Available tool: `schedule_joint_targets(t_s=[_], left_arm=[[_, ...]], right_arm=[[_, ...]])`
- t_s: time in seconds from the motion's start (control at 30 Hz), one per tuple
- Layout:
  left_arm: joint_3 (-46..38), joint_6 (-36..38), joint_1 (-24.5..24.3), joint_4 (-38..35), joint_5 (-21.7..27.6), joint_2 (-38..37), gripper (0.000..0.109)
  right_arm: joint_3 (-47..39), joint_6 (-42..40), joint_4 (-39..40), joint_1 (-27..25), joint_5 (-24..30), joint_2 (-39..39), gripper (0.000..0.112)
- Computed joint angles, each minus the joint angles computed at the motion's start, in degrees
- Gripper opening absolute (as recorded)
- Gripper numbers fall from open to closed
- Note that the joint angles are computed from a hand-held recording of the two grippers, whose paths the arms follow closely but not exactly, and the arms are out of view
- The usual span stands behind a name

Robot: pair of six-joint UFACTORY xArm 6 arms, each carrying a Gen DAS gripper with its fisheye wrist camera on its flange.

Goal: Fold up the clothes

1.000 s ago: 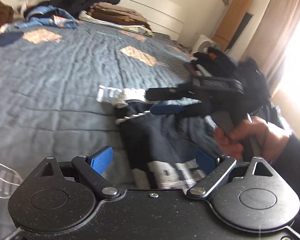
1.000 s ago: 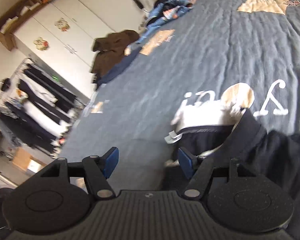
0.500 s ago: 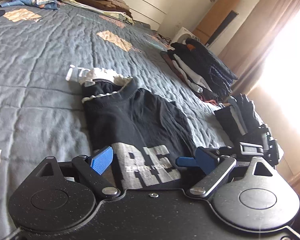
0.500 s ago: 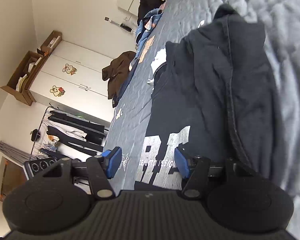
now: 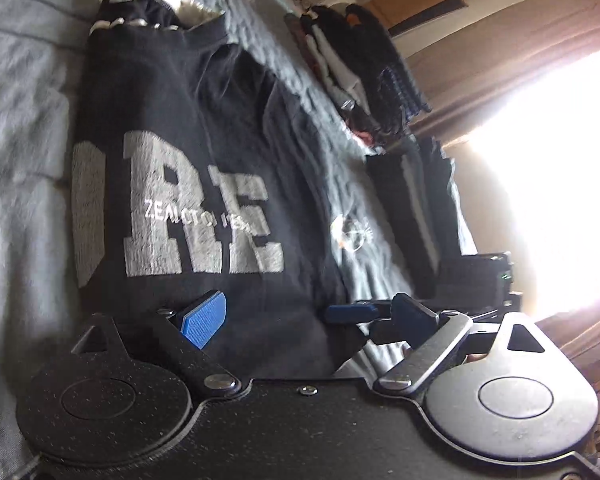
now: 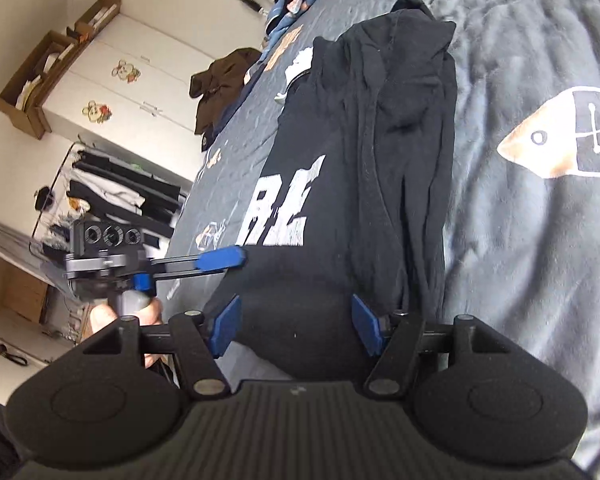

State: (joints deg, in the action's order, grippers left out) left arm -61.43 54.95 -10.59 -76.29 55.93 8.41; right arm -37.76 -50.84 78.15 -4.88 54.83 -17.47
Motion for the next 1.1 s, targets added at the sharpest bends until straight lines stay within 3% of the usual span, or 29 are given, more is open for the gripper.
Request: schedule_joint_targets(t_s=[0.23,0.43,0.5,0.67,0.9,1.1], left_arm=[[3.8,-2.9,-1.7,6.3,-4.0,-4.6,0.089],[8.7,-6.4,-3.2,10.0,-9.1,-11.5,0.089],[8.3,-5.9,-3.2,8.5,-9.8,-13.3,0.089],[1.4,-3.6,-8.2,14.5,-19.7,-13.2,0.089],[-19.2,5.6,-16.0,34.6,-26.1,2.7,0.089],[-43.9,2.8,-16.4,45.9,-14.0,22.4,0.077]], right_arm=[[-0.3,-0.4,-7.7,-1.5,2.9,-1.7,0.061],[-0.5,0.7,-6.7,-3.8,4.3,-2.3,0.061],[0.7,1.4,-4.5,-3.7,1.0,-4.1,0.063],[3.5,3.6,1.5,-1.3,-11.7,-7.4,0.068],[1.7,0.5,10.8,2.0,-24.6,-5.9,0.070],[-2.5,-1.7,14.5,1.3,-29.3,-3.4,0.073]])
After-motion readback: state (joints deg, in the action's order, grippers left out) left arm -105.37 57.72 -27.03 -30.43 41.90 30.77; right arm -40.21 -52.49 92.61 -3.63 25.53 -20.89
